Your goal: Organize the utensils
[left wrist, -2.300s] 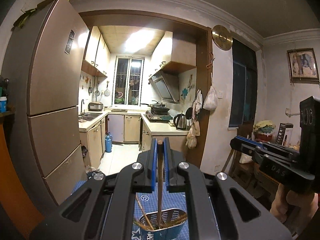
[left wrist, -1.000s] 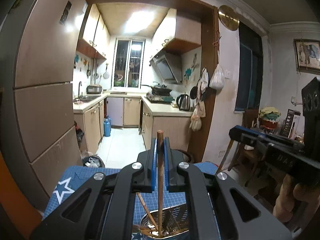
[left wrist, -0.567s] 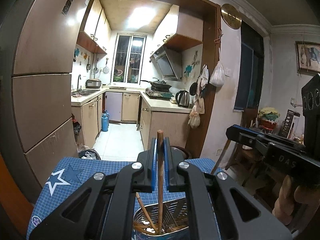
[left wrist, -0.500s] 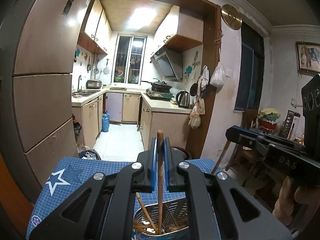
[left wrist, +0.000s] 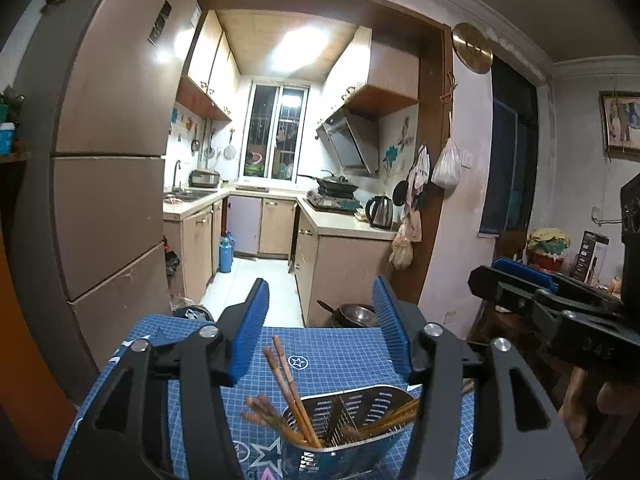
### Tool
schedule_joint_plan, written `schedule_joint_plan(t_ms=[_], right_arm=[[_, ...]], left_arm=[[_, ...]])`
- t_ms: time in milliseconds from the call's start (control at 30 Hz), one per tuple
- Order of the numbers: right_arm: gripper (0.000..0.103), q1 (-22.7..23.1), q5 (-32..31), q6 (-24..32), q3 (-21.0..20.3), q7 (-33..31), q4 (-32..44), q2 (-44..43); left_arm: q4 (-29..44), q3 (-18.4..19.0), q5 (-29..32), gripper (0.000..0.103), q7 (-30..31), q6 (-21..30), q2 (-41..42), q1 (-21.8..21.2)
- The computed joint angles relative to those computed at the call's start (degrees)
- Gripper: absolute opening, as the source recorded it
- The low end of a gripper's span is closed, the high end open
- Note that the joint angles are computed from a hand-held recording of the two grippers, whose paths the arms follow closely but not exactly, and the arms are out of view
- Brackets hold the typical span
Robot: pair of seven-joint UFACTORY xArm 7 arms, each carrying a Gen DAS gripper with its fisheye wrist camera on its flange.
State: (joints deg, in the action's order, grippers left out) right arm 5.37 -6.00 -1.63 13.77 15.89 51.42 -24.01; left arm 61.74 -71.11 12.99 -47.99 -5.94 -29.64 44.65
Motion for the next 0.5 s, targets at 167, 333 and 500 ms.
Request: schedule_joint_plan(t_ms=[167,333,500], right_arm=[[0.072,-5.5,0.0,-2.6,5.9,4.6,-9.8,-12.6],[0.079,-5.6,1.9,-1.0,9.0,9.6,-21.3,-29.1],[0.083,-3.1,1.4,6.1,12.7,15.0,-29.5,-45.3]], left_arm=[[-8.0,9.8,-1.4,0.060,-0.9,0.1,-9.8,-11.1],[-19.0,18.0,-2.7,0.067,-3.0,2.6,-22.5,-23.0],[-27.8,22.7,-2.8,0.071,-5.3,6.4,-32.1,-32.7]])
